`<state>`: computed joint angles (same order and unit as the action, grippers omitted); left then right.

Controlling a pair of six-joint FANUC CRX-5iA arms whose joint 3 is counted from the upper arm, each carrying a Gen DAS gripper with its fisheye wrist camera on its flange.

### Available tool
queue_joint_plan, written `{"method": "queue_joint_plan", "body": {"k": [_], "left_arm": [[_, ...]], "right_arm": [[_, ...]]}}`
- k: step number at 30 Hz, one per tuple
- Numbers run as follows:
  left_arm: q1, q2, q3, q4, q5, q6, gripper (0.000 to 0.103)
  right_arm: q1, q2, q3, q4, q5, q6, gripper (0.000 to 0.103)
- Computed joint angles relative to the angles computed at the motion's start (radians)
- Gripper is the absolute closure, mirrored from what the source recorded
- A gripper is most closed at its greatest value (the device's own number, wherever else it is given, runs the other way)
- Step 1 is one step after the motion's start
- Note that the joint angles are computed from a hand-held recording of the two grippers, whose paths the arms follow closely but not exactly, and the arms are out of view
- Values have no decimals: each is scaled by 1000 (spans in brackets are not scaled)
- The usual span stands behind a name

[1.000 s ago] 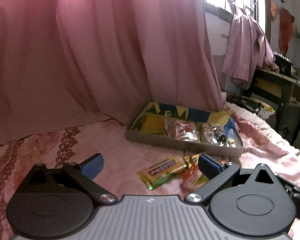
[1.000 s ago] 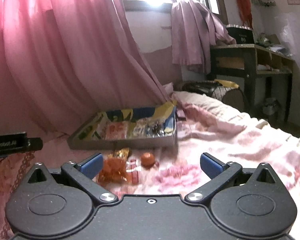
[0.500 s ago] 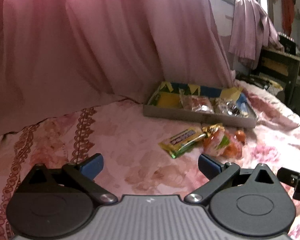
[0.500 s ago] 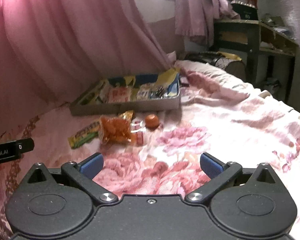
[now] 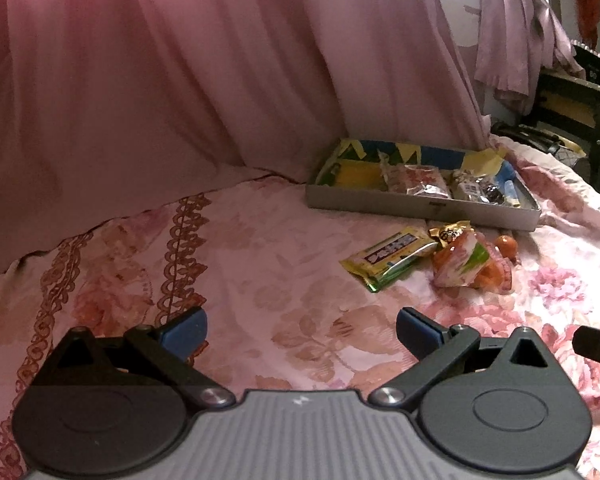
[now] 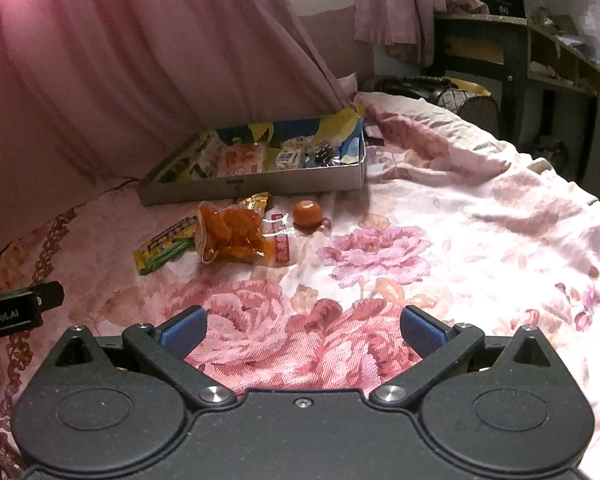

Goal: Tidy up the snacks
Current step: 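Move the left gripper to the green wrapped bar while the right approaches the orange fruit bag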

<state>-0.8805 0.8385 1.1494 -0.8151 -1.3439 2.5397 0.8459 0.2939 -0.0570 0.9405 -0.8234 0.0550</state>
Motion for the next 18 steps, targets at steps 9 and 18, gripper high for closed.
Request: {"method": "queue_joint_plan", "body": {"k": [9,18], "left_arm": [[20,30,38,36,6,-19,0],[38,81,120,48,17,-86,0]], "right_arm": [[-5,12,30,-64,6,54,1],[-24,25,68,-144,11,88,1]]}}
